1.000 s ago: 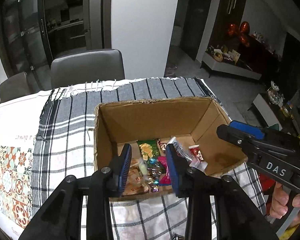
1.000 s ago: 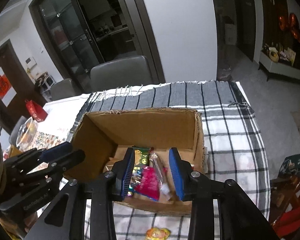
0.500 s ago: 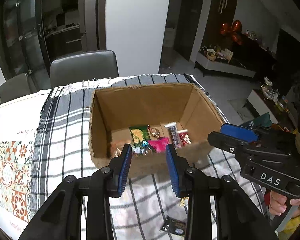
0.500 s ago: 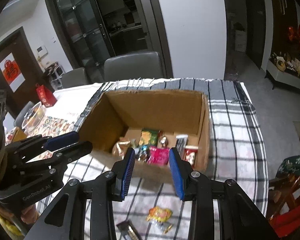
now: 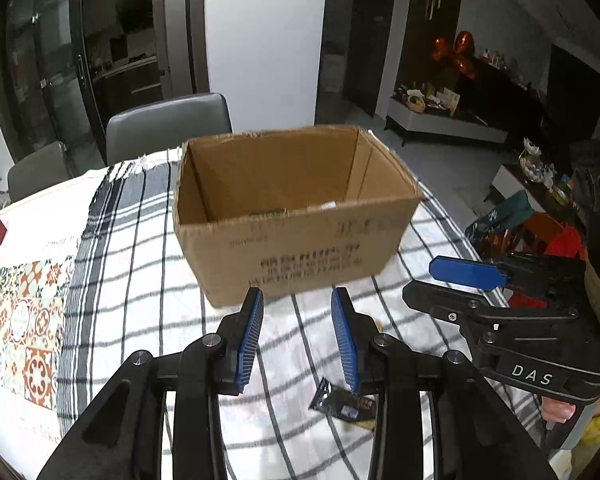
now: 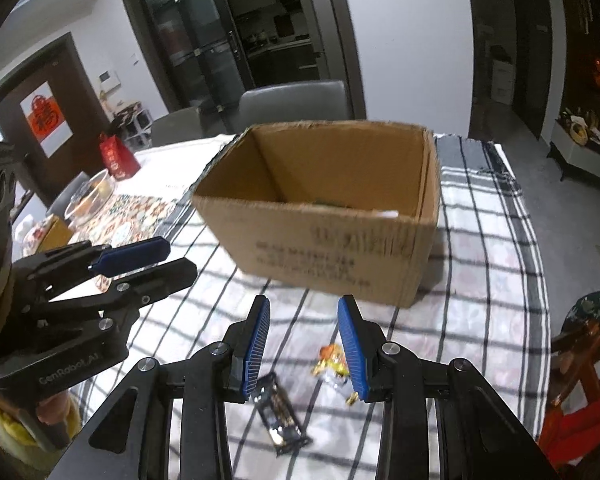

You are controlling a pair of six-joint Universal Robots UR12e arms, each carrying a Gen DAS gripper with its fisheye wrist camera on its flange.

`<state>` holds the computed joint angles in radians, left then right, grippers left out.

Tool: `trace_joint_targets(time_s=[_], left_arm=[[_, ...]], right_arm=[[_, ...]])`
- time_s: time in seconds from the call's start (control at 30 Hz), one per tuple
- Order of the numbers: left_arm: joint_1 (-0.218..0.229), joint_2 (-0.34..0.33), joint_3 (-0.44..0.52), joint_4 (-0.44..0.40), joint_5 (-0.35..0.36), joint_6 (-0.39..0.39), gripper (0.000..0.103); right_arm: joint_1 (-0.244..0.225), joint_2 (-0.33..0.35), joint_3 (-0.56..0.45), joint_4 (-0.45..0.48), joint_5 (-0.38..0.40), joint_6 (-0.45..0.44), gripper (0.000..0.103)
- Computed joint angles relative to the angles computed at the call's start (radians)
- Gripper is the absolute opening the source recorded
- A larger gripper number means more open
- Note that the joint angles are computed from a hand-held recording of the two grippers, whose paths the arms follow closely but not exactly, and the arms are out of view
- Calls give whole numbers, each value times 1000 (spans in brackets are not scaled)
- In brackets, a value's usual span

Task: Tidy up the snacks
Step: 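Move both open grippers back from the box toward the remaining snacks, then grasp the yellow juice pouch with the right gripper and lift it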

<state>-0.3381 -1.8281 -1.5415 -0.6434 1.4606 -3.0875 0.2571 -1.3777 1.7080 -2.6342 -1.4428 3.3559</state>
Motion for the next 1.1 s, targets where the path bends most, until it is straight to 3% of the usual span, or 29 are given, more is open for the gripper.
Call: trace_joint_targets(time_s=[0.4, 0.97, 1.1], left_arm=[[-10, 9, -64, -22, 3, -5, 35], [-10, -51, -60, -97, -50, 13, 35], [-7, -61, -55, -110, -59, 6, 35]], right_arm=[[1, 3, 42, 35, 16, -62, 36], [-8, 80, -2, 175, 11, -164, 37], [-1, 100, -18, 187, -10, -195, 46]])
